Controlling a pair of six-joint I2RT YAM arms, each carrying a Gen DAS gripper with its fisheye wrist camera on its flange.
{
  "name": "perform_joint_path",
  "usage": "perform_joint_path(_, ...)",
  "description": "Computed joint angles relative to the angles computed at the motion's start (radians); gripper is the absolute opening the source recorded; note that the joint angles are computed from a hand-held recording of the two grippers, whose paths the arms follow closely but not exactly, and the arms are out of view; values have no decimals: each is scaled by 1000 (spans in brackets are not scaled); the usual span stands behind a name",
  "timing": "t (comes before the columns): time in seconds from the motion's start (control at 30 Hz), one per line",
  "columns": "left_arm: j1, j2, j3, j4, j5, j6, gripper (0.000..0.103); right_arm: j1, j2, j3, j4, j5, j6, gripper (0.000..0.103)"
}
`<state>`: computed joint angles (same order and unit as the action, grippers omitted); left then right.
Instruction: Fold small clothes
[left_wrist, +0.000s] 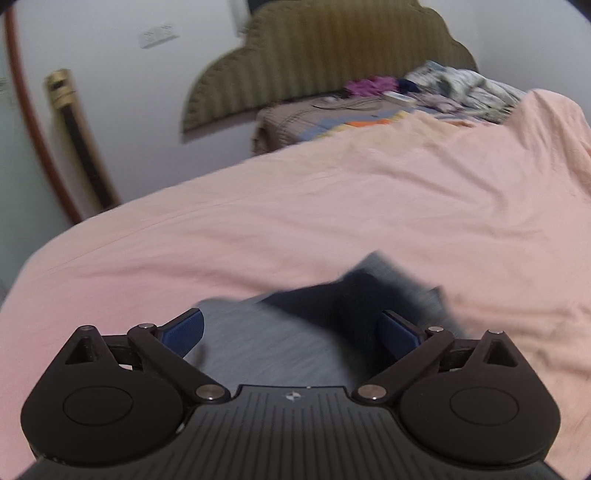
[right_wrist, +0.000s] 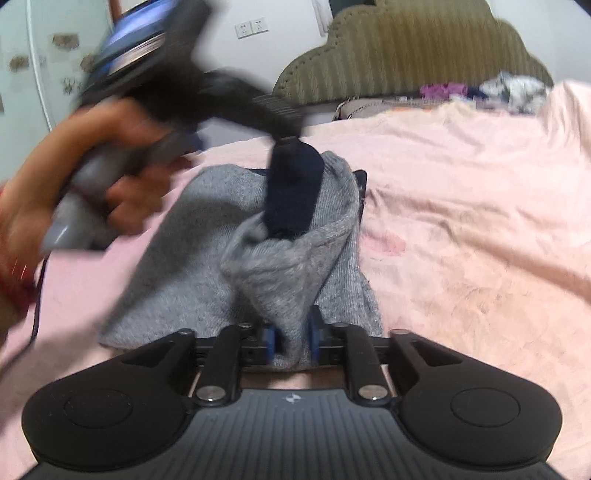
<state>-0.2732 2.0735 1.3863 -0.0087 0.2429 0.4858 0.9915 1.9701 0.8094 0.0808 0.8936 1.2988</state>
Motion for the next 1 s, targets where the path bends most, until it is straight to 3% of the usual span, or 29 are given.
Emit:
perform_joint_path(0.1,95,-39,-76,31,56,26,102,-14,-42,-85,135,-16,-28,64)
perform_joint_path(0.27,228,-74,-151,68,150,47,103,-40,-66,-163,274,-45,-24,65)
perform_joint_path(0.43,281,-77,-162,17,193,103,103,-67,-95,-148,102,-13,203,65)
perform_joint_path(0.53,300,-90,-180,7,224,126,103,-77,-139,-231,223,-26,217,66)
perform_joint_path(0.6,303,-105,-204,10,234,143,103,-82,-172,-200,117,12,210,66)
perform_joint_path(0.67,306,-118,-224,9,243,152,103,-103,-199,-157,27,60,134,67)
perform_joint_path(0.77,312,-135,-244,-16,263,166,103,-211,-226,-176,223,-6,-172,67)
perform_joint_path(0.83,314,-138,-256,-42,275,194,103,-316,-199,-152,297,-134,-306,66)
perform_joint_path(0.93,302,-136,-293,-27,235,225,103,-463,-92,-34,229,-297,-378,65)
perform_joint_path(1.0,302,-127,-310,-18,214,259,103,-502,-14,68,80,-235,-371,65)
